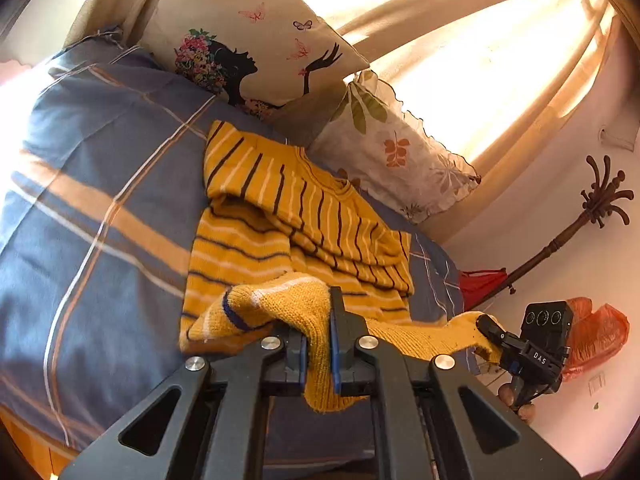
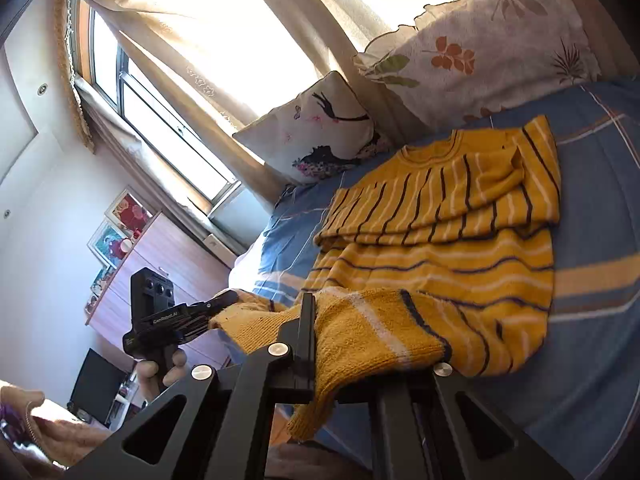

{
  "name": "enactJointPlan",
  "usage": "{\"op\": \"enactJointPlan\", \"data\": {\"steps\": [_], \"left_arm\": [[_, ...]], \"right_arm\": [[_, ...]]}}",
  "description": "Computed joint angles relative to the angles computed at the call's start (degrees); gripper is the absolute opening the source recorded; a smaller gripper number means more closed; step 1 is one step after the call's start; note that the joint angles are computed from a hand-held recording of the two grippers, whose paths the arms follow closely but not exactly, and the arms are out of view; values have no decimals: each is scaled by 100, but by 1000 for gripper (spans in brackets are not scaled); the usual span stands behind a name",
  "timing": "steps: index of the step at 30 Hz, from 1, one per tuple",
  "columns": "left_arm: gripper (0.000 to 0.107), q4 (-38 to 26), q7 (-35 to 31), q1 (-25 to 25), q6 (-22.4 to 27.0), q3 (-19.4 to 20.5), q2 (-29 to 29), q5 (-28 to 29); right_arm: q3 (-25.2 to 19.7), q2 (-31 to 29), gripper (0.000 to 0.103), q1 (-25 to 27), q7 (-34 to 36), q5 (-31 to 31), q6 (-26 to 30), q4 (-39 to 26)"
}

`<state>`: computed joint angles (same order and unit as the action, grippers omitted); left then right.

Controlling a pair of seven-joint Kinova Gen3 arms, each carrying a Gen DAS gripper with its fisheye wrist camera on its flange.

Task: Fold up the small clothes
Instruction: 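Fold the hem up toward the collar with the left gripper while the right gripper holds the hem too, then open both grippers and withdraw from the folded sweater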

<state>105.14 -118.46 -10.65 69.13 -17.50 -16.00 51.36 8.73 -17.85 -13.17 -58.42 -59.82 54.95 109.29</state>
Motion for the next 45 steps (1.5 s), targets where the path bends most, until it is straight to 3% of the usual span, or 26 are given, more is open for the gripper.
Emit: {"op": "enactJointPlan", "data": {"steps": [2,5,7,9,11,13,15,17,19,21,22,23,26,29,32,35,37,41,45], "left_arm": [[8,-531,242,65,-313,348,462,-120],[8,-1327,773,415,-723,529,1259,-297],[8,-1858,1239,250,-959,989,1790,-641],[10,-2363,1704,-10,-1091,1501,2321,-990],[12,-2847,2081,-215,-933,1810,2851,-1110],[12,-3378,2243,-399,-503,1953,3353,-1064],[15,-3603,2190,-485,-216,1893,3535,-804],[18,-3592,1912,-617,-171,1944,3520,-577],[22,-3613,1641,-553,-48,1709,3527,-265],[35,-3619,1610,-272,7,1189,3518,4],[42,-3606,1683,-96,-80,925,3481,41],[54,-3577,1746,79,-190,665,3427,68],[57,-3578,1911,276,-208,202,3373,149],[57,-3426,1758,186,-113,232,3231,-26],[57,-3117,1474,347,-62,109,2977,-507],[57,-2715,1148,394,-61,144,2747,-860],[57,-2478,853,326,-187,282,2598,-952],[58,-2823,1172,1088,-472,84,2737,-1562],[59,-3763,1667,2150,-384,-595,3505,-2494]], "right_arm": [[-77,479,7,110,79,-78,-107,-385],[-6,1266,7,-49,-330,177,-412,-1146],[-2,1787,7,-85,-796,464,-527,-1677],[422,2288,8,-464,-1262,845,-543,-2208],[952,2810,9,-793,-1728,1053,-378,-2683],[1163,3221,15,-861,-2194,1341,-335,-2995],[950,3498,16,-654,-2660,1680,-260,-3254],[419,3641,19,-232,-2980,1932,-246,-3430],[-112,3720,43,256,-3038,1828,-299,-3494],[-643,3793,59,779,-3119,1595,-356,-3511],[-908,3817,62,993,-3254,1608,-438,-3516],[-1124,3846,62,1137,-3442,1714,-520,-3544],[-1298,3897,63,1125,-4021,2380,-535,-3764],[-944,3654,64,648,-4313,3079,-712,-3720],[-674,3285,76,219,-4343,3778,-948,-3486],[-611,2970,77,4,-4309,4477,-855,-3268],[-869,2809,77,123,-4331,4866,-719,-3145],[-1452,2497,77,606,-4208,4851,-791,-2692],[-1386,2160,77,567,-3949,4441,-884,-2244]]}}
